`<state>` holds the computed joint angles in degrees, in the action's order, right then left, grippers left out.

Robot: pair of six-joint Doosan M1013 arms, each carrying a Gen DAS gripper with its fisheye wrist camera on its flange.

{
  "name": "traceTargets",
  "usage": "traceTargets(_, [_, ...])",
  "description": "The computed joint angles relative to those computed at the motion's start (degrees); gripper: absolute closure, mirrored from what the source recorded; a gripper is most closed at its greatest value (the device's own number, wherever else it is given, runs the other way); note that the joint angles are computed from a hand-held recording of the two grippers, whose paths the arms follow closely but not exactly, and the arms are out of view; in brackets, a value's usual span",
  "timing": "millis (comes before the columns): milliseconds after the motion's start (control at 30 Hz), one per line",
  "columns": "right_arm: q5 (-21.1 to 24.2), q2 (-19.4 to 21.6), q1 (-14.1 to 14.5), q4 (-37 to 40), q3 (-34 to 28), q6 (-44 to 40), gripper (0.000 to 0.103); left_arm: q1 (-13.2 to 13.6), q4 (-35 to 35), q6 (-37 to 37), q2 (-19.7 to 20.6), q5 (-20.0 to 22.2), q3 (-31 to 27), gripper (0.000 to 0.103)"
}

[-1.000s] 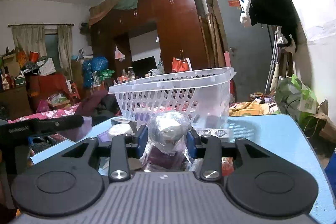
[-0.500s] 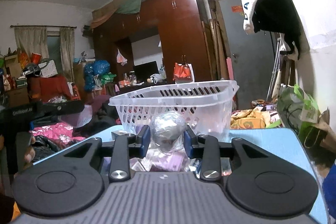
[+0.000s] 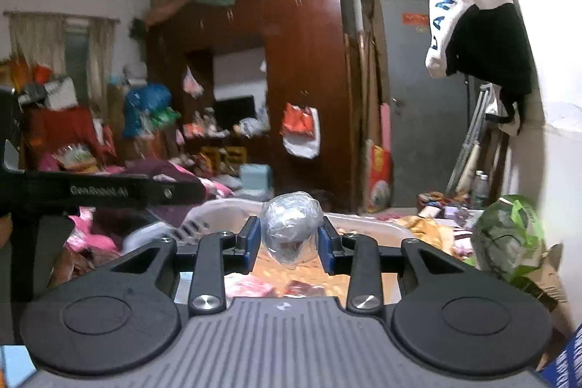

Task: Organize objects
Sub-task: 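Carry the packet and foil ball over the basket and open both tools, then move left tool to the white printed box while right tool grasps the red mesh ball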

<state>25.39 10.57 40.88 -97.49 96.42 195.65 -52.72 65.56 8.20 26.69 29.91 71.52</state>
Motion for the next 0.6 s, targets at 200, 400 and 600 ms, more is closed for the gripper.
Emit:
traceTargets(200, [6.3, -0.2, 1.4, 1.6, 1.3, -0.6, 0.005, -0.6, 9.3, -9.0, -1.7, -0.9, 4.1, 0.0])
traceTargets(400, [0.6, -6.9, 2.6, -9.8, 12.2, 19.2, 0.0, -1.7, 18.2, -16.9, -8.4, -9.0, 16.0, 0.0])
traceTargets(600, [5.1, -9.2, 6.4, -14.3, 21.0, 31.1, 0.0, -7.0, 38.7, -38.2, -11.9, 0.0, 27.0, 0.0])
